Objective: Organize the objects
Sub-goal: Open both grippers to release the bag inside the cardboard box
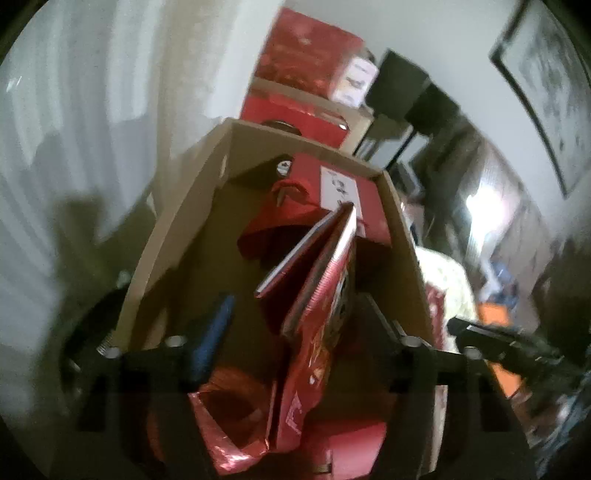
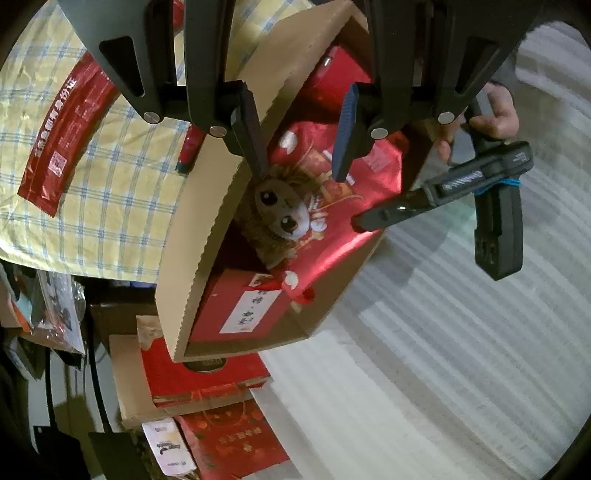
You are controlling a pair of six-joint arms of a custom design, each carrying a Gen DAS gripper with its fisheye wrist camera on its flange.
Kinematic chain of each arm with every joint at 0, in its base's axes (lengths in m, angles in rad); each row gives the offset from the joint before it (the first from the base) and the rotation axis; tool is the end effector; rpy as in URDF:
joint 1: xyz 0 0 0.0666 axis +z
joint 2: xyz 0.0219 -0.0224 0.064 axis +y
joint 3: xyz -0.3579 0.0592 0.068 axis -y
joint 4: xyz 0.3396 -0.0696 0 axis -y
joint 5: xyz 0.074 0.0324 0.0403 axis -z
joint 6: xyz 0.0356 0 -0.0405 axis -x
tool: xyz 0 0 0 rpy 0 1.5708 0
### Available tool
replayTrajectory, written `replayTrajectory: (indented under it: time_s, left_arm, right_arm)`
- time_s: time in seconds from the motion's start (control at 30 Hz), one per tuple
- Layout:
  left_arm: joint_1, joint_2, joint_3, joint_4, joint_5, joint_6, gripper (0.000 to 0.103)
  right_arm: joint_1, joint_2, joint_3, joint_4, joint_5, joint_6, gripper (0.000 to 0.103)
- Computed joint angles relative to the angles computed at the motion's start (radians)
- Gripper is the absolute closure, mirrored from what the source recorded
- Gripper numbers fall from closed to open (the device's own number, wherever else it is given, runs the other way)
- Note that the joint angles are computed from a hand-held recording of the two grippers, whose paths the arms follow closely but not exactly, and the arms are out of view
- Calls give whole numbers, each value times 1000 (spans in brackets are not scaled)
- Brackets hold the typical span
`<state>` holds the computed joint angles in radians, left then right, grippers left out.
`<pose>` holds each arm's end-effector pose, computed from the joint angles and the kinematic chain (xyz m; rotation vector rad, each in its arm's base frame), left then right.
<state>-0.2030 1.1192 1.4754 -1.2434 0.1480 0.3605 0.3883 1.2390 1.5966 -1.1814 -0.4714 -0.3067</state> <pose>0.3064 -0.0688 0.5159 -0.1305 2.4894 -0.4239 0.3267 0.1507 0.5323 -0.3307 2.4414 0.8812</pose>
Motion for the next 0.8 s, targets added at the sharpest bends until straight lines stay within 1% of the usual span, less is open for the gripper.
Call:
replayTrajectory:
  time_s: [0.03, 0.07, 0.13, 0.23, 0.3, 0.37, 0.4, 0.53, 0.57, 0.63, 0.73, 0.8]
  left_arm:
    - [-16, 17, 17, -32, -14, -15, 68]
    - [-23, 28, 26, -55, -18, -21, 79]
    - [-25, 40, 26, -68, -8, -15, 82]
    - [-18, 29, 3, -44, 20, 12, 86]
    - [5, 22, -14, -16, 88, 48, 90]
    - [52, 8, -48, 37, 205, 126, 92]
    - [71, -8, -76, 76, 248, 168, 92]
    - [85, -35, -138, 154, 289, 275, 92]
    - [87, -42, -153, 167, 294, 296, 92]
    - [88, -40, -161, 172, 289, 306, 92]
    - [75, -15, -139, 127, 232, 270, 90]
    - [75, 5, -122, 90, 203, 254, 86]
  right_arm:
    - [2, -3, -1, -1, 0, 0, 65]
    - [3, -7, -3, -2, 0, -1, 65]
    - [4, -15, -7, -9, 0, 1, 65]
    - [8, -29, -15, -16, 14, 3, 65]
    - [10, -37, -20, -25, 29, 6, 65]
    - [7, -44, -26, -31, 31, 5, 65]
    - [4, -48, -31, -31, 30, 2, 65]
    - [-12, -64, -49, -27, 20, -6, 65]
    - [-14, -66, -51, -28, 20, -6, 65]
    - [-17, -71, -53, -30, 21, -5, 65]
    - [-16, -72, -52, -31, 21, -7, 65]
    - [-16, -75, -54, -30, 21, -7, 65]
